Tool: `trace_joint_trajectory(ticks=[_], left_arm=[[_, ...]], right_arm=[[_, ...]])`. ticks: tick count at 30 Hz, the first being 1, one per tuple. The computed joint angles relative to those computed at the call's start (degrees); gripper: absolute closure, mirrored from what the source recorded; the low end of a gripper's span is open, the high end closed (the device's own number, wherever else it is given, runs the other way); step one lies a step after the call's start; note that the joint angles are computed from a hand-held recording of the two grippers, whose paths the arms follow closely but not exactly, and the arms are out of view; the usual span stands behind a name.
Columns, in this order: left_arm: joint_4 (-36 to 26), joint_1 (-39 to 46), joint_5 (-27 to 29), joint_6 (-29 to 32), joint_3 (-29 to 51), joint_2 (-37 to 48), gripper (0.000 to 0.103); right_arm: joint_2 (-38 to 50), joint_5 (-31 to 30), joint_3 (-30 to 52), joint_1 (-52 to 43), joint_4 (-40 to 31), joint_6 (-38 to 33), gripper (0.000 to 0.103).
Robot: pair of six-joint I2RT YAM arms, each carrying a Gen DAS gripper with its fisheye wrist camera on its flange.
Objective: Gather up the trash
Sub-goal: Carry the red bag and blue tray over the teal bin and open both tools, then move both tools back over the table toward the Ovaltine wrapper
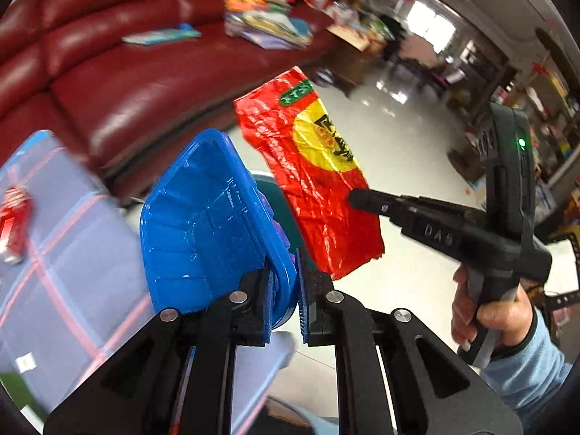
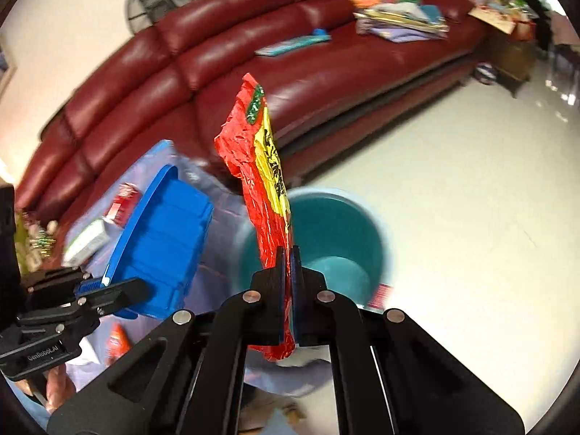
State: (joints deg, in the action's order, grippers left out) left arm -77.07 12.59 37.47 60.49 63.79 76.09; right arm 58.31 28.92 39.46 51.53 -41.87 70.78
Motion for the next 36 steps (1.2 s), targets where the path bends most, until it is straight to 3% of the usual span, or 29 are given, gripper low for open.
trace_joint_trajectory(ticks=[4,8,9,11,15,21,25,28,30,36], left_arm=[[9.5,-10.7,-2.0,-10.4,-5.4,0.1,0.091],[17.6,-17.6,-4.6,-18.5,-7.5,5.2,0.087],[19.1,-18.5,-5.2,-20.1,-7.7,6.3,0.082],[22.6,-19.3,-6.6,-22.5,-8.1,7.4,0.057],[24.9,-18.9,-7.0,-23.2,-7.3,9.5,0.051],[23.7,-15.2,-8.1,-21.5,-6.8,10.6,0.047],[21.8,-11.5,-7.2,-19.0,-6.6,8.7,0.032],[20.3,-8.7,-6.0,-17.3,-5.9,7.8,0.023],[19.7,-7.1,-5.4,-16.3,-5.4,7.7,0.019],[17.1,-2.6,-4.1,-13.1,-4.4,7.5,0.014]], right_arm=[[-4.8,-1.3,-5.0,-1.7,-2.3,2.3,0.100],[-4.9,-4.7,-8.6,-4.9,-0.1,0.9,0.100],[-6.4,-5.6,-9.7,-5.9,-0.2,0.1,0.100],[-6.2,-7.2,-11.2,-7.6,1.3,-1.1,0.100],[-3.3,-10.7,-12.3,-11.7,6.2,-5.2,0.100],[3.9,-16.3,-12.6,-17.1,14.0,-10.6,0.100],[10.6,-20.5,-12.1,-19.2,20.5,-13.4,0.098],[14.4,-22.4,-11.0,-19.7,23.5,-13.8,0.083],[14.9,-21.3,-10.3,-19.1,23.1,-13.2,0.050],[12.1,-17.5,-10.0,-17.1,19.4,-10.9,0.029]])
